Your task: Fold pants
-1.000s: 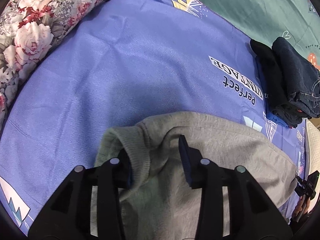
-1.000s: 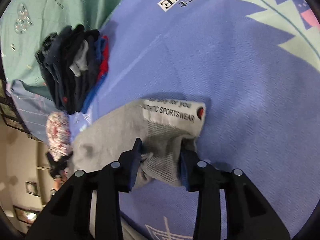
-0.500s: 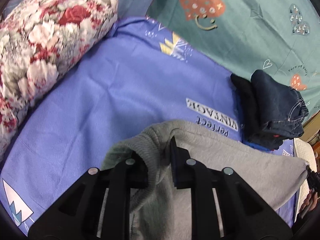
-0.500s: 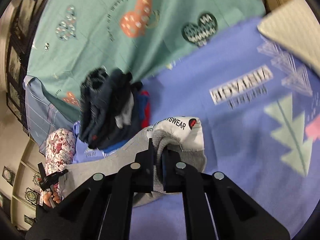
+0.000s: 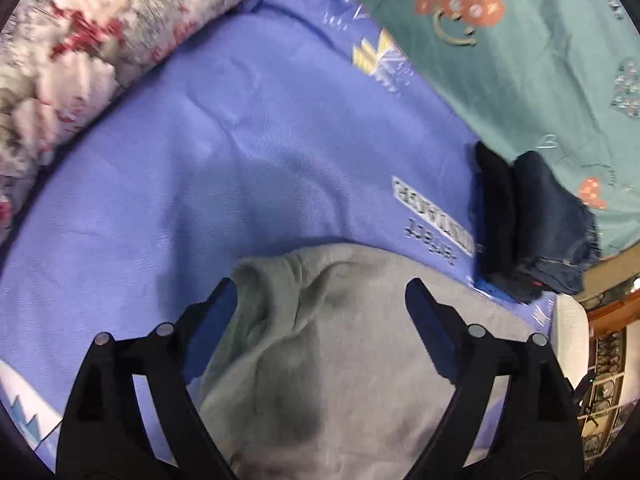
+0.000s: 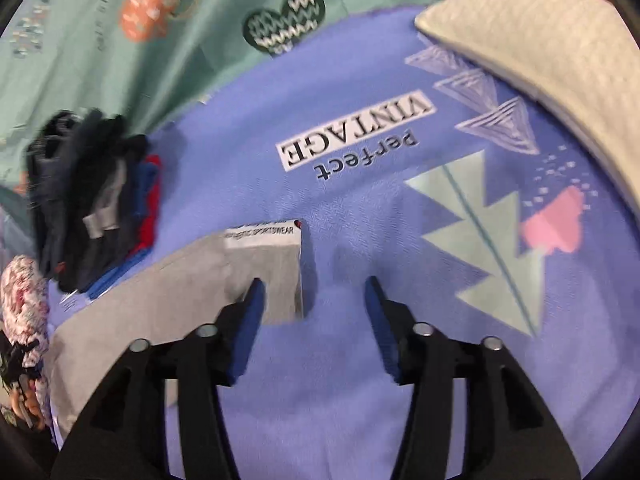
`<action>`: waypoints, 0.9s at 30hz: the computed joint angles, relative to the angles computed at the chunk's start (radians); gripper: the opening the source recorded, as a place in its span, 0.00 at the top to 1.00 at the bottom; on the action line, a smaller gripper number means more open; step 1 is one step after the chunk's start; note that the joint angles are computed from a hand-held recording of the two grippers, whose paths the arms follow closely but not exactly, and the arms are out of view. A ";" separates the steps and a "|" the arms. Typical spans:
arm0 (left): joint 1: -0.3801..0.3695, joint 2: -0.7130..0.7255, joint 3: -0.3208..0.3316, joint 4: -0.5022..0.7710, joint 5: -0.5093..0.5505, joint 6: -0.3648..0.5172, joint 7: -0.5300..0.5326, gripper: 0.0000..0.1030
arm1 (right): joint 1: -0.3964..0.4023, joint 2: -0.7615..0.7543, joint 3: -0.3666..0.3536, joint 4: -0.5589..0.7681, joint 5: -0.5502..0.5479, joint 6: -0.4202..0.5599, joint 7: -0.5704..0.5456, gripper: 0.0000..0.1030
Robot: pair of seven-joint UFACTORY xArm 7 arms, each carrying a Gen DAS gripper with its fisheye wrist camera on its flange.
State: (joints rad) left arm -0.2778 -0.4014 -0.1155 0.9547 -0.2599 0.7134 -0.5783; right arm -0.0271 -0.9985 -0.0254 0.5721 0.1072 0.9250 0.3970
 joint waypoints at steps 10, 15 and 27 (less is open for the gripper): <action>-0.035 -0.582 -0.095 -0.295 0.046 0.312 -0.180 0.15 | -0.056 -0.692 -0.064 -0.057 0.023 0.685 0.049 0.26; -0.089 -0.783 -0.141 -0.456 -0.007 0.387 -0.286 0.15 | -0.060 -0.915 -0.055 -0.047 0.100 0.902 0.128 0.26; -0.207 -0.613 -0.186 -0.495 -0.038 0.161 -0.304 0.41 | 0.044 -0.912 0.085 -0.081 0.296 0.842 0.115 0.36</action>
State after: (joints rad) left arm -0.4850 -1.0149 -0.3011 0.4599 -0.2981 0.8745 -0.8825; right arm 0.0171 -1.9105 0.0592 0.4907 0.4032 1.7673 0.5120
